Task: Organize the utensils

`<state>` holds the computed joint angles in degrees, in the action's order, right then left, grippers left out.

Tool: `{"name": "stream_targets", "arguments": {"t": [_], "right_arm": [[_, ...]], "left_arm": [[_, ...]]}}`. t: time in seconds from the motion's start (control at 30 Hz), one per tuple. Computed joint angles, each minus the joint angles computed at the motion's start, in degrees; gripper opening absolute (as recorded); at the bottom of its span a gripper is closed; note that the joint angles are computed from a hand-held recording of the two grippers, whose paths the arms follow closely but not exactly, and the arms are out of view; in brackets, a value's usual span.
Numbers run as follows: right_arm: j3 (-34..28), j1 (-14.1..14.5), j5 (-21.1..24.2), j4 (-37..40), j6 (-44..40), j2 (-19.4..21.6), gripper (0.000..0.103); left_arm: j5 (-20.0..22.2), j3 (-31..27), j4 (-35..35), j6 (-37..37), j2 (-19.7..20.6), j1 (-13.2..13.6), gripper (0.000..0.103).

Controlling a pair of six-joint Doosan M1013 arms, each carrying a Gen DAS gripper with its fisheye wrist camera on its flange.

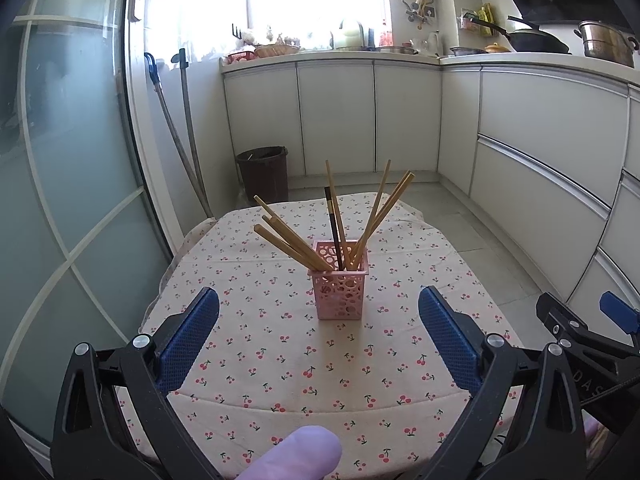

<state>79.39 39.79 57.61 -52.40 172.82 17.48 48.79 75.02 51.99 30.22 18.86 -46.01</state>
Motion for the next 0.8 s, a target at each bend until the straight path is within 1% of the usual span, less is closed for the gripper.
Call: {"name": "stream_targets", "arguments": {"t": [0.8], "right_arm": [[0.10,-0.18,-0.49,0.76,-0.31,-0.12,0.096]], "left_arm": [[0.03,0.06,-0.31,-0.03,0.07,0.06,0.096]]}}
